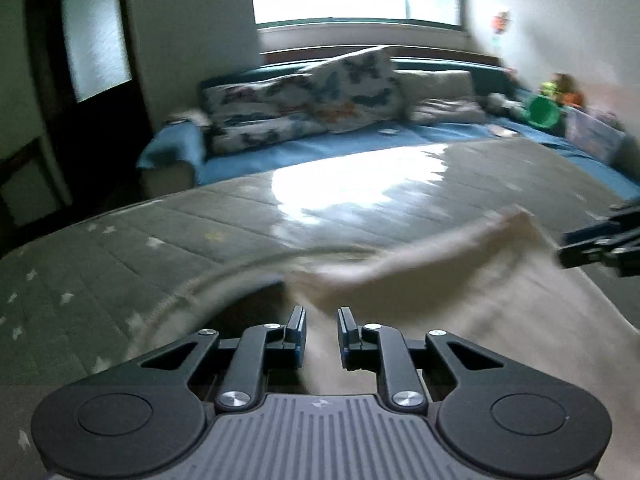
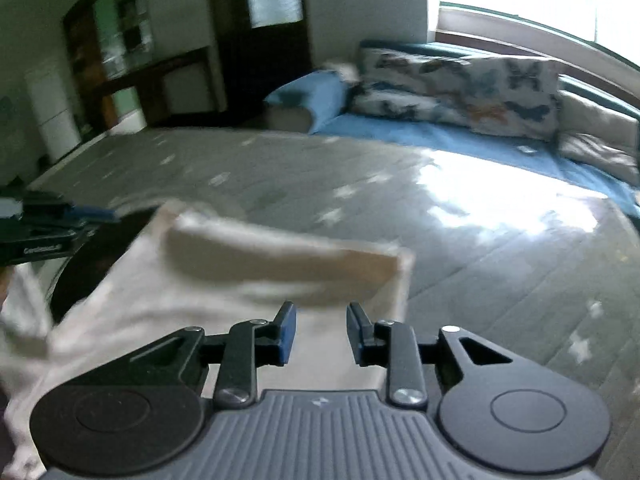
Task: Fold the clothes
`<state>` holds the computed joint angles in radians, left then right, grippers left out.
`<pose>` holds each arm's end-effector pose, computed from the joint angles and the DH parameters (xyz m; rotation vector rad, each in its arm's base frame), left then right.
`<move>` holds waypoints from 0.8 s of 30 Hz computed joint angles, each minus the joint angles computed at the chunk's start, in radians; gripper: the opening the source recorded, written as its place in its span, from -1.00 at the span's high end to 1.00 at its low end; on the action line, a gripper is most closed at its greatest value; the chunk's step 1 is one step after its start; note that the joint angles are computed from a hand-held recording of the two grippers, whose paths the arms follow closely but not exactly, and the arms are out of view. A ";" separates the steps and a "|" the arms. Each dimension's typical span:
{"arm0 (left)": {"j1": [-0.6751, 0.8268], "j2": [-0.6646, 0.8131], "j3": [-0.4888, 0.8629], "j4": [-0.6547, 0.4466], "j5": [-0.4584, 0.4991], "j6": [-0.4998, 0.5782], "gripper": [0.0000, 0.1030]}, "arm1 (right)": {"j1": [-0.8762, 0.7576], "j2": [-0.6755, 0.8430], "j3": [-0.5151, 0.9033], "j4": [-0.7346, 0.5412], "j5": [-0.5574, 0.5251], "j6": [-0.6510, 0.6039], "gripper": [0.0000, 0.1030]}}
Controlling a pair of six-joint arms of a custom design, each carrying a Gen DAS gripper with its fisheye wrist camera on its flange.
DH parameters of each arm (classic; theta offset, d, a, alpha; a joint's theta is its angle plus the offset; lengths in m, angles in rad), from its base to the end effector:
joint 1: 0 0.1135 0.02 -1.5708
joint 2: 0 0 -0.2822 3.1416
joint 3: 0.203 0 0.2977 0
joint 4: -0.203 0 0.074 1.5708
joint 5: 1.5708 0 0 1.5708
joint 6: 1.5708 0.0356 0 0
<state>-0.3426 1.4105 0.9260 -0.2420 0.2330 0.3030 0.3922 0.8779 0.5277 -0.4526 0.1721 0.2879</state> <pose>0.3195 -0.1227 0.2372 0.8395 2.1307 -0.2879 0.1964 0.0746 0.2085 -0.0409 2.3616 0.1262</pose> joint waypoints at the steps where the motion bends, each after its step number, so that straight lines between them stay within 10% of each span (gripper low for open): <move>1: 0.002 -0.037 -0.034 -0.014 0.023 0.012 0.64 | 0.040 -0.020 -0.010 -0.018 0.014 0.014 0.47; 15: 0.009 -0.357 -0.323 -0.112 0.089 0.086 0.63 | 0.587 -0.156 -0.071 -0.208 0.274 0.280 0.36; 24: 0.048 -0.594 -0.405 -0.285 0.245 0.198 0.49 | 0.740 -0.069 -0.028 -0.105 0.218 0.260 0.29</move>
